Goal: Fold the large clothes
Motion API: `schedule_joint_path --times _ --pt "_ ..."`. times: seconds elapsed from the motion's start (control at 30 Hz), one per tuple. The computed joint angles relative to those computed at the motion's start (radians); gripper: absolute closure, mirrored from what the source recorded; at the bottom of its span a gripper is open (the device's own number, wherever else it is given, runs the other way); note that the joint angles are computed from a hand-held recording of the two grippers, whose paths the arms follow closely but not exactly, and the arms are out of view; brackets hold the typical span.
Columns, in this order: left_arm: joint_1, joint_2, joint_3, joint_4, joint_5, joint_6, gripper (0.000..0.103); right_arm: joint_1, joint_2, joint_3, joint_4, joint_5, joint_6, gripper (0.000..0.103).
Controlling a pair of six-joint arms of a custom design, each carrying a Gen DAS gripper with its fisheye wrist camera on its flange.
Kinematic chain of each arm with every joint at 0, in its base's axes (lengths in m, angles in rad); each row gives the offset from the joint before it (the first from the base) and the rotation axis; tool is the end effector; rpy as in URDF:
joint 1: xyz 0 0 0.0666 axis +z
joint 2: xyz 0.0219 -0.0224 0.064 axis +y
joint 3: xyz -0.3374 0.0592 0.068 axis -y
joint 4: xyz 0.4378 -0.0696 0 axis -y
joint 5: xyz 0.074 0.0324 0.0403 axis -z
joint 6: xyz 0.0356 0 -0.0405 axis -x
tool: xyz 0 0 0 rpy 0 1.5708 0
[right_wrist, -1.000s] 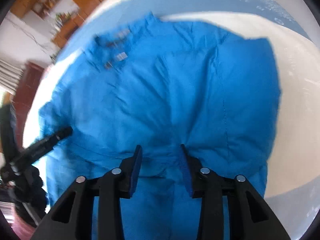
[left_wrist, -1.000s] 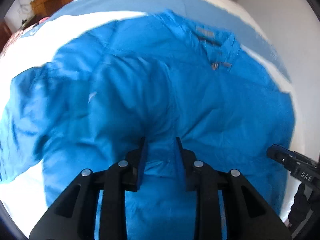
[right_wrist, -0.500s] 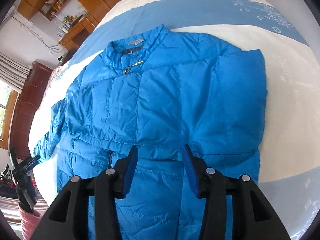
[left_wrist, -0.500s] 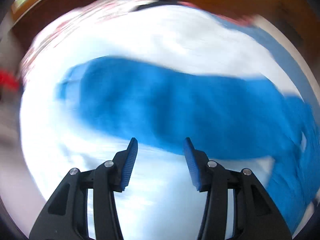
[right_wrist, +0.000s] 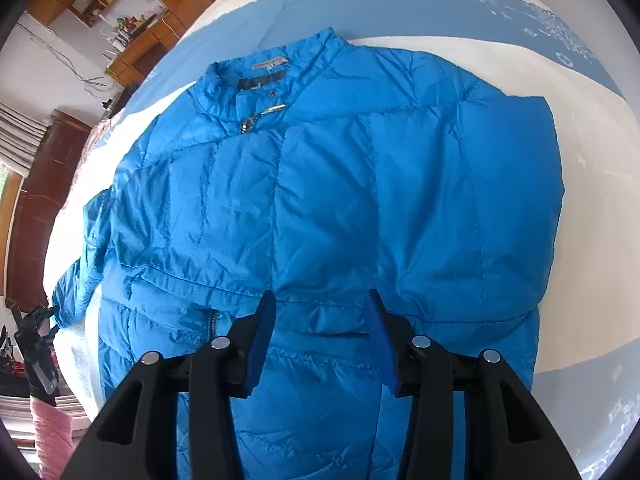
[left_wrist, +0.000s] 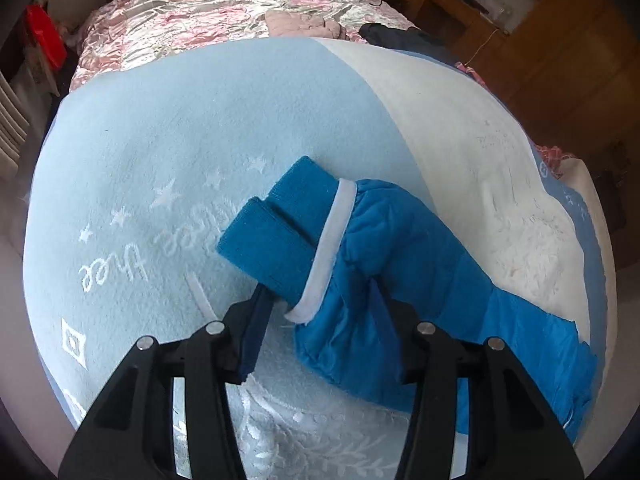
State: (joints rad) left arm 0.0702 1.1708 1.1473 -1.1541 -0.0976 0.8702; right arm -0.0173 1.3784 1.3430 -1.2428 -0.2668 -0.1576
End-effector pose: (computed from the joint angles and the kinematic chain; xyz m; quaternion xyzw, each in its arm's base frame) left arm 0.4313 0.0334 0.3564 -0.4523 0.8689 -0.0319 0.1983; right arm 0.4928 0.0005 0.3555 0.0663 0.9785 0.1414 0.1349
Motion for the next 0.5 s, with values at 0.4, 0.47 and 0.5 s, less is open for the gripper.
schedule_joint_path --times 0.4,0.47,0.5 --pt "-0.049 -0.008 0.004 -0.015 -0.107 -0.001 0.082 -0.021 0.055 -0.012 0.018 -0.003 -0.023 0.057" --pt "-0.069 -0.02 0.014 -0.002 -0.128 -0.015 0.084 -0.027 0.061 -0.005 0.012 -0.017 -0.022 0.057" --pt "-0.084 -0.026 0.023 0.008 -0.142 -0.027 0.085 -0.029 0.063 -0.002 0.008 -0.02 -0.018 0.057"
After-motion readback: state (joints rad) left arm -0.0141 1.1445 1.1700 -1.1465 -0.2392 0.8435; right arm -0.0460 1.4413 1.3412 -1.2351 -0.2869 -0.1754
